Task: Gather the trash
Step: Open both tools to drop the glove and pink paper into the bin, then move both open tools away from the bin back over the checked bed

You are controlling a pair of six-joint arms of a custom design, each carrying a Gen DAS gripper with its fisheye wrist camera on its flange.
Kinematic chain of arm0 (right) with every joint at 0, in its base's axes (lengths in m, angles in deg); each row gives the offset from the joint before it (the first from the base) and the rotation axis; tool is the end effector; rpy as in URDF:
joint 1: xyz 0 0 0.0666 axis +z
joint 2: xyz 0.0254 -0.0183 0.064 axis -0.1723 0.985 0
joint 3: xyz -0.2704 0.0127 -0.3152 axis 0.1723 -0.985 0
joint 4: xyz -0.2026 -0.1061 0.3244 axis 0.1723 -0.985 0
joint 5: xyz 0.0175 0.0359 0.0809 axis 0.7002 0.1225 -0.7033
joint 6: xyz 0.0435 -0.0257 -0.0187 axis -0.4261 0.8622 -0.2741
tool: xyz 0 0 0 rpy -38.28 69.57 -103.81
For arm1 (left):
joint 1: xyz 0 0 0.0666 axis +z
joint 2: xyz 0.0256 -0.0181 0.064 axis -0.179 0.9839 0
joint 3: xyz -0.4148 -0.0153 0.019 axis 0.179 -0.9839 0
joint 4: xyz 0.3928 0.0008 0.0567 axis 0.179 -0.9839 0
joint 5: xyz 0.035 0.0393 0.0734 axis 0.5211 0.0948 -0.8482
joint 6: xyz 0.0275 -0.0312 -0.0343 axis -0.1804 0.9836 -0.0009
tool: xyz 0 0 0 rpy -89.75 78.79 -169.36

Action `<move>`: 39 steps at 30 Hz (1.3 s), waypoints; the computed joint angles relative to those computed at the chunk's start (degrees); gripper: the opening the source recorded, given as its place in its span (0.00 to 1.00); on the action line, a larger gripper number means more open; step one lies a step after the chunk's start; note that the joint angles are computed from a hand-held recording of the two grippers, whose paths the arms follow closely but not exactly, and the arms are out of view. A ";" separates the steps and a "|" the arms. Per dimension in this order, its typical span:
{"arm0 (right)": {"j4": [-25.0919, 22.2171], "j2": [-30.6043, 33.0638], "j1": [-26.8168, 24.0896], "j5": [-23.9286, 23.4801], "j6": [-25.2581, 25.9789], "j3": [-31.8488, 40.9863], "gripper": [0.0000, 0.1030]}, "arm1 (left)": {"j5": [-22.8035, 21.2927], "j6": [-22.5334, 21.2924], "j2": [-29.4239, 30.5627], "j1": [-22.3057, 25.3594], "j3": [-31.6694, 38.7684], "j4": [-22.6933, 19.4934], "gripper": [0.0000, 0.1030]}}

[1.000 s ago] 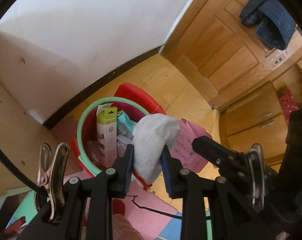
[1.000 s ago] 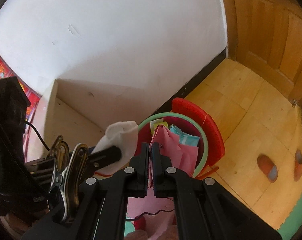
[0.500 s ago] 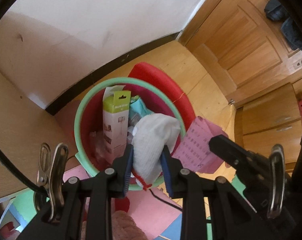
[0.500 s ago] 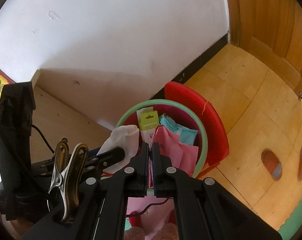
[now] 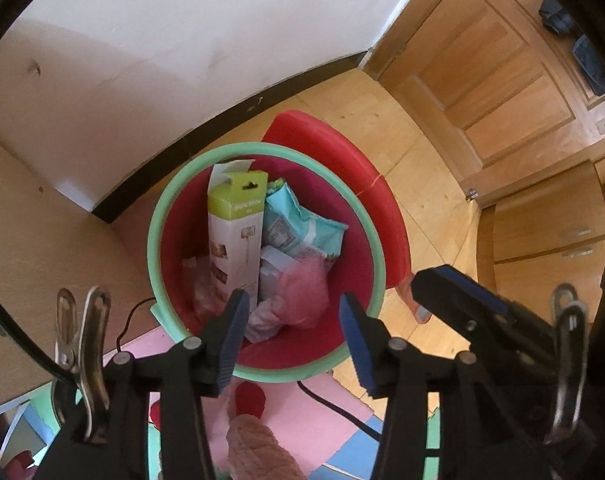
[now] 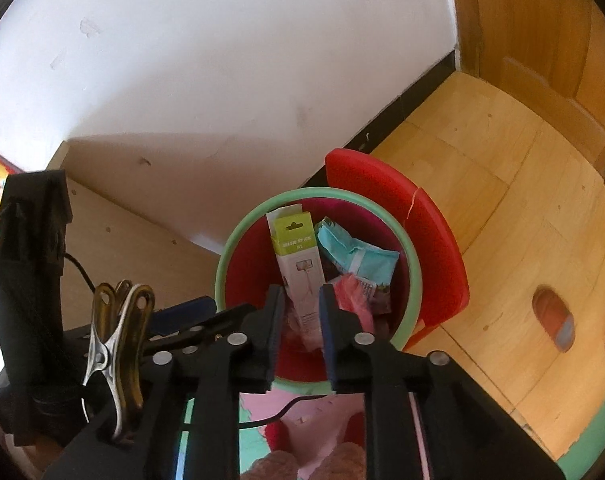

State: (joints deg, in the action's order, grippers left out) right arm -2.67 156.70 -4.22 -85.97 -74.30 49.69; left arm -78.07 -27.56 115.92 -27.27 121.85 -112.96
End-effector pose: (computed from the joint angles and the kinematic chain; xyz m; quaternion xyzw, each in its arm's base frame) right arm 0.5563 0.0664 0.5408 0.0699 0.9604 0.2000 0.1812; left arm 0.5958 -0.1897 0.4829 0.0248 0.9860 -0.1344 0.0955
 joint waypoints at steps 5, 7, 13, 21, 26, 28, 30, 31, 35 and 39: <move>-0.43 0.15 -0.13 0.14 -0.16 0.79 0.26 | 0.01 0.54 -0.28 0.06 0.29 -0.51 0.48; -0.66 0.14 -0.08 0.35 0.17 1.13 0.26 | 0.04 0.60 -0.62 -0.02 0.29 -0.55 0.48; -1.50 -0.68 0.23 1.08 1.01 1.60 0.27 | -0.07 0.97 -1.82 -0.13 0.28 -0.36 0.48; -2.39 -2.44 0.17 2.03 1.10 1.91 0.31 | -1.27 -0.74 -3.71 -0.74 0.68 -0.92 0.48; -2.68 -4.12 0.02 2.68 0.52 1.92 0.31 | -0.79 -0.95 -5.23 -0.75 0.97 -1.70 0.48; -2.86 -4.58 0.07 2.82 0.76 2.28 0.31 | -0.46 -1.00 -5.81 -0.66 1.29 -1.77 0.48; -2.99 -4.99 0.11 2.87 0.85 2.82 0.32 | -0.40 -0.98 -6.31 -0.58 1.77 -1.72 0.48; -3.05 -5.16 0.19 2.96 0.76 3.10 0.32 | -0.18 -0.92 -6.43 -0.48 2.28 -1.89 0.48; -3.38 -5.60 0.59 3.53 0.26 4.45 0.32 | 0.67 -0.95 -7.56 -0.10 3.11 -2.07 0.48; -3.95 -5.89 1.47 4.27 0.15 6.25 0.32 | 1.11 -1.35 -9.26 0.42 3.08 -2.32 0.48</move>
